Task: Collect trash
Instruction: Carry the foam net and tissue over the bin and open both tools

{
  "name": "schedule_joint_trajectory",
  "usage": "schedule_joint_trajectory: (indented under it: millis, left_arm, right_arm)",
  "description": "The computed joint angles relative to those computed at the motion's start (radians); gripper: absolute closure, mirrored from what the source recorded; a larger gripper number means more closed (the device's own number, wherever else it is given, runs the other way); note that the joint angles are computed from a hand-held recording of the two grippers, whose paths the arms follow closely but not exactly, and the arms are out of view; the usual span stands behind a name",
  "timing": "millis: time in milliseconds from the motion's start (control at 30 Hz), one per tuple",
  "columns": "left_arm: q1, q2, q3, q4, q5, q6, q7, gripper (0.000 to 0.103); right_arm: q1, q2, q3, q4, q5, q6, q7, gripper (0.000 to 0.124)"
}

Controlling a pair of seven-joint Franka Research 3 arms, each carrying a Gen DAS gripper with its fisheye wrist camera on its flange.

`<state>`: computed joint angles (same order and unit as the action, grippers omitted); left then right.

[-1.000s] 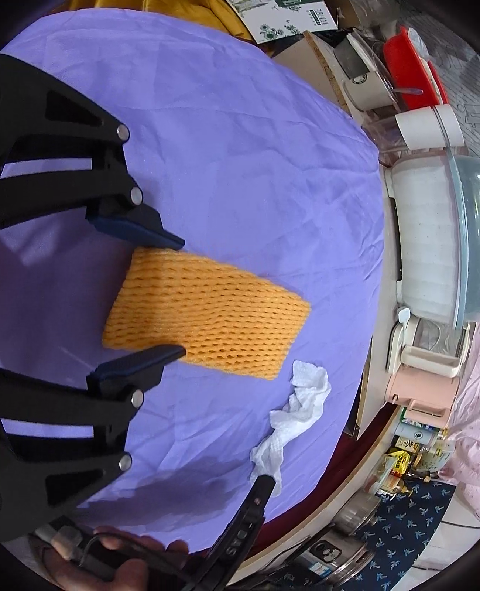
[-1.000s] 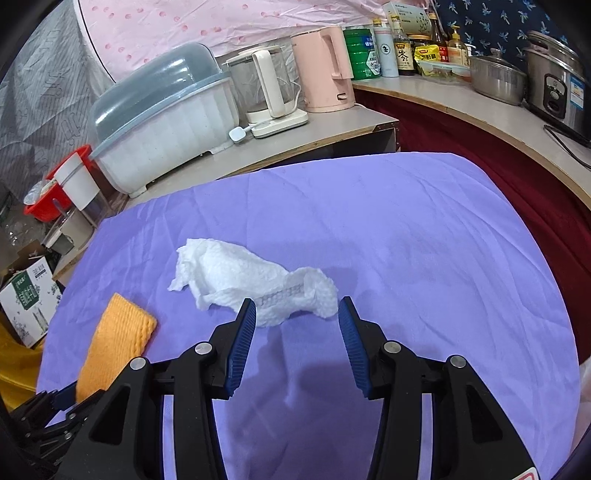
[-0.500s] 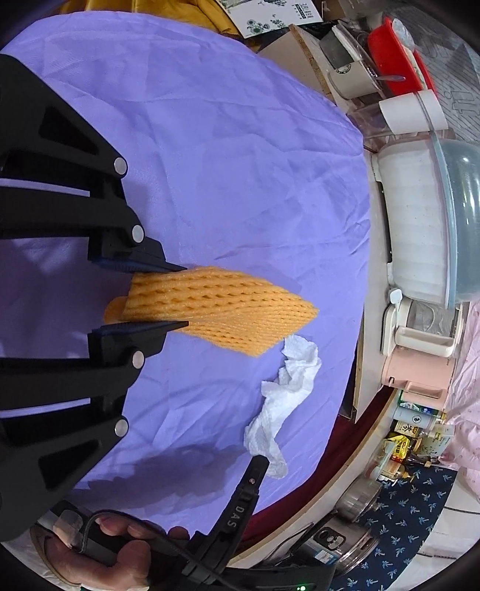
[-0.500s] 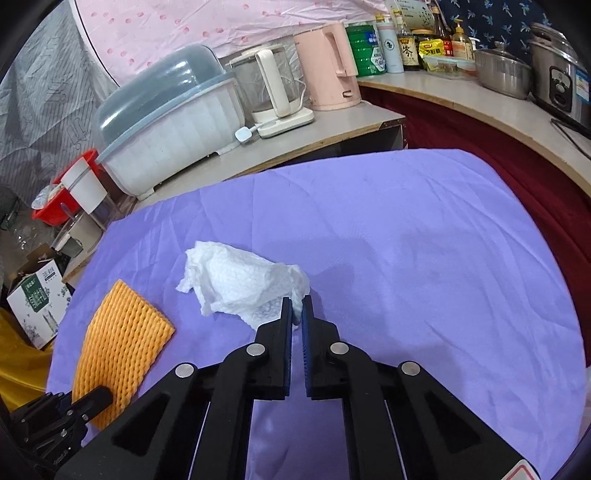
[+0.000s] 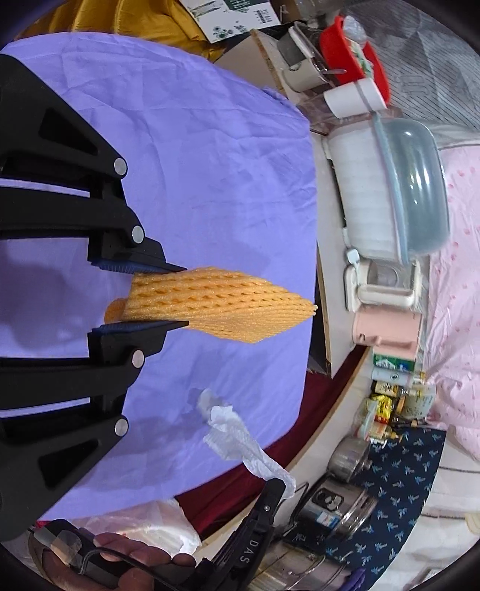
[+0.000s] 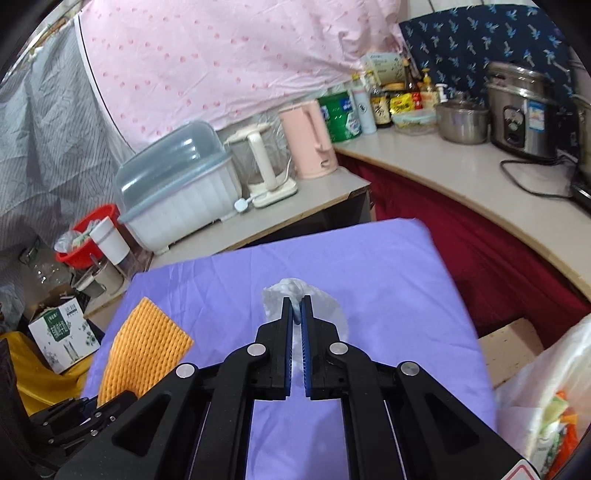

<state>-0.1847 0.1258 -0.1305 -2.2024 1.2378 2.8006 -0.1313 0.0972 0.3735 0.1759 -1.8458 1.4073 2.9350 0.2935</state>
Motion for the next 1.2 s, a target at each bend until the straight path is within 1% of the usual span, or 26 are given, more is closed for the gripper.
schedule_joint_trajectory:
  millis: [67, 167, 433, 567, 733, 900, 1033, 1200]
  left_arm:
    - [-0.02, -0.01, -0.018, 0.012, -0.008, -0.024, 0.007, 0.083]
    - [-0.051, -0.01, -0.042, 0.043, -0.02, -0.053, 0.024, 0.083]
    - [-0.16, 0.048, -0.088, 0.181, -0.061, -0.134, 0.098, 0.083]
    - [-0.215, 0.094, -0.091, 0.257, -0.08, -0.157, 0.135, 0.083]
    - [-0.285, 0.171, -0.086, 0.369, -0.119, -0.183, 0.204, 0.083]
    - [-0.353, 0.263, -0.072, 0.492, -0.185, -0.197, 0.294, 0.083]
    - [-0.401, 0.322, -0.056, 0.57, -0.233, -0.207, 0.358, 0.083]
    - [-0.447, 0.39, -0.037, 0.655, -0.294, -0.223, 0.434, 0.083]
  right_arm:
    - [-0.022, -0.053, -0.003, -0.041, 0.05, -0.011, -0.044, 0.119]
    - [-0.03, -0.121, -0.035, -0.094, 0.106, -0.035, -0.094, 0.119]
    - [-0.039, -0.31, -0.156, -0.251, 0.201, -0.109, -0.206, 0.119]
    - [-0.055, -0.375, -0.208, -0.298, 0.215, -0.127, -0.238, 0.119]
    - [-0.09, -0.403, -0.255, -0.317, 0.195, -0.135, -0.234, 0.119]
    - [-0.135, -0.403, -0.289, -0.324, 0.163, -0.143, -0.22, 0.119]
    - [-0.17, -0.394, -0.306, -0.327, 0.16, -0.161, -0.214, 0.119]
    - [-0.202, -0.377, -0.314, -0.329, 0.16, -0.172, -0.206, 0.119]
